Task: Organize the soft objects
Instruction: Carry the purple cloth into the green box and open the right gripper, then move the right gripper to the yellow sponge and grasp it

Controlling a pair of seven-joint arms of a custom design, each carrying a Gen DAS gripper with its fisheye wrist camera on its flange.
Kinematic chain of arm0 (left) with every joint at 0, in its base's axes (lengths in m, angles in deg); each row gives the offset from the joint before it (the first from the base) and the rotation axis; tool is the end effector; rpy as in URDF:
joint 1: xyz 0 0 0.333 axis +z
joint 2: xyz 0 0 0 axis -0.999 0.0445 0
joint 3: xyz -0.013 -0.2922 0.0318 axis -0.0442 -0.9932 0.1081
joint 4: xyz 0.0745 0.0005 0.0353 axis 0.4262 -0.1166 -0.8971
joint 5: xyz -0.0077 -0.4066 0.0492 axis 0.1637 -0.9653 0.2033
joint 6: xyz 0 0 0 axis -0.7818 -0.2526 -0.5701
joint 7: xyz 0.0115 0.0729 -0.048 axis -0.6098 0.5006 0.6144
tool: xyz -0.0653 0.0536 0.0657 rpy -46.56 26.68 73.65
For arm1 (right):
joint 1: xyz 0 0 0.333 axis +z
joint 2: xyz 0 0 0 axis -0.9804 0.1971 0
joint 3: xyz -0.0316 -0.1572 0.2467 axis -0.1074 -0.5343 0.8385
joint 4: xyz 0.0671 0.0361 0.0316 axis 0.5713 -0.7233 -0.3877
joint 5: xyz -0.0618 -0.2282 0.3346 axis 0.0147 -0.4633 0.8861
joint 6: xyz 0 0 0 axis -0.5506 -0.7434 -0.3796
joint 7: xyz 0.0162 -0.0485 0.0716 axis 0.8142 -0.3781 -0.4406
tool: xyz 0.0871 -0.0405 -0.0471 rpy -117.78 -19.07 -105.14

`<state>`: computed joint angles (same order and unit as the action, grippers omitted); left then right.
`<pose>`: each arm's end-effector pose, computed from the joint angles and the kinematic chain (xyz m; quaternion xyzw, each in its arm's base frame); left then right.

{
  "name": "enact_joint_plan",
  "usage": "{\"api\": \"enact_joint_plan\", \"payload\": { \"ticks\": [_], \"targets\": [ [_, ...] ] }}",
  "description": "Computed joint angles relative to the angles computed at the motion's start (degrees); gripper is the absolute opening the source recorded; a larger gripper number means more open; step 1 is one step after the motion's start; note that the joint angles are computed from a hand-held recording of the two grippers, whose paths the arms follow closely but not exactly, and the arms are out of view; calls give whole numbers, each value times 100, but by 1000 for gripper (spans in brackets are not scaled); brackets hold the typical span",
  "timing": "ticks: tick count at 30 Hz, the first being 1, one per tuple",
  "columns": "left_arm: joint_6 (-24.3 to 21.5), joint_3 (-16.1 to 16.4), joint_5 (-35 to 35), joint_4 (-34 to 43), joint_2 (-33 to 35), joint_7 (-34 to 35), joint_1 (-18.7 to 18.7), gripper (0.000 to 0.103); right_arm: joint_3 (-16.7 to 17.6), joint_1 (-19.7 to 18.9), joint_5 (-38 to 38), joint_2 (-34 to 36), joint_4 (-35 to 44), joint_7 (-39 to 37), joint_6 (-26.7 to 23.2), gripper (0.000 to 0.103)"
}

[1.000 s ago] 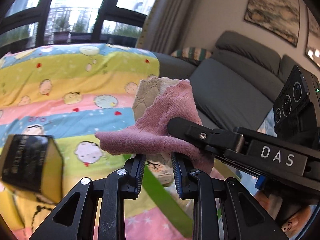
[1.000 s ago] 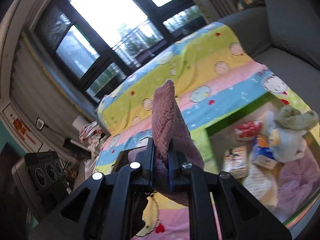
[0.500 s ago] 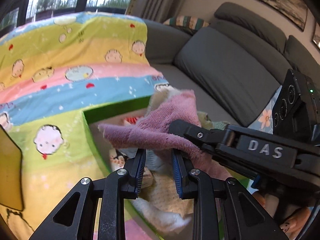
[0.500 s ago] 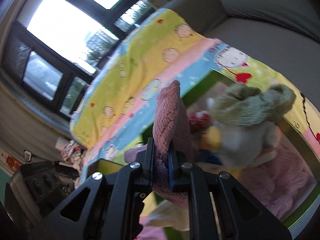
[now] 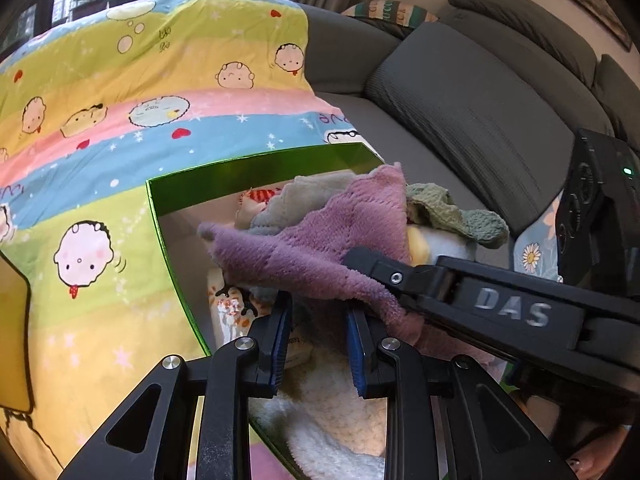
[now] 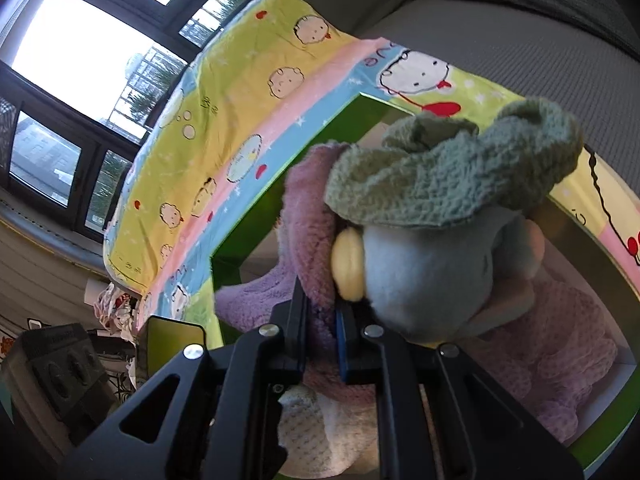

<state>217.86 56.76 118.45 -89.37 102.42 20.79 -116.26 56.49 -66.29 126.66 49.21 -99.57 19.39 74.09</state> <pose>0.5427 -0.4204 0.4040 -0.7225 0.5956 -0.3186 0.1476 0.6171 0.2339 0.3724 -0.6606 0.6333 0.0884 0.3934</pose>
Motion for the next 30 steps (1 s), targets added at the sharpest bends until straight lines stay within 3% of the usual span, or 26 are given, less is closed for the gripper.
{"api": "enact_joint_plan", "payload": {
  "ticks": [4,7,10,12,15,18,22,24,30],
  "targets": [
    [-35,-9,29,-73,-82,-39,-17,26,-36,32,-271,2,-32,272,41,15],
    [3,-44,26,-279,-285,-127,12,26,-37,49,-383,-165,-193,232,104,25],
    [13,-60,274,-534,-569,-341,33,30,-2,72,-254,-401,-423,-67,251,49],
    [179,-112,370,-806,-803,-499,126,50,24,97,31,-571,-572,-365,383,68],
    [275,-170,884,-1253,-1237,-1137,218,56,0,271,347,-855,-847,-670,891,89],
    [130,-344,1278,-1681,-1733,-1659,376,64,-53,466,372,-1102,-1111,-734,1402,89],
    [-43,-647,1647,-2328,-2514,-2212,634,70,-113,622,1051,-1367,-1283,-1322,1557,90],
    [-265,-816,1604,-2626,-2903,-2315,744,75,-148,741,1314,-1490,-1349,-1635,1618,92],
    [-754,-1214,1179,-3757,-4262,-2632,1006,76,-231,1130,2144,-1775,-1428,-2767,1447,96]
  ]
}}
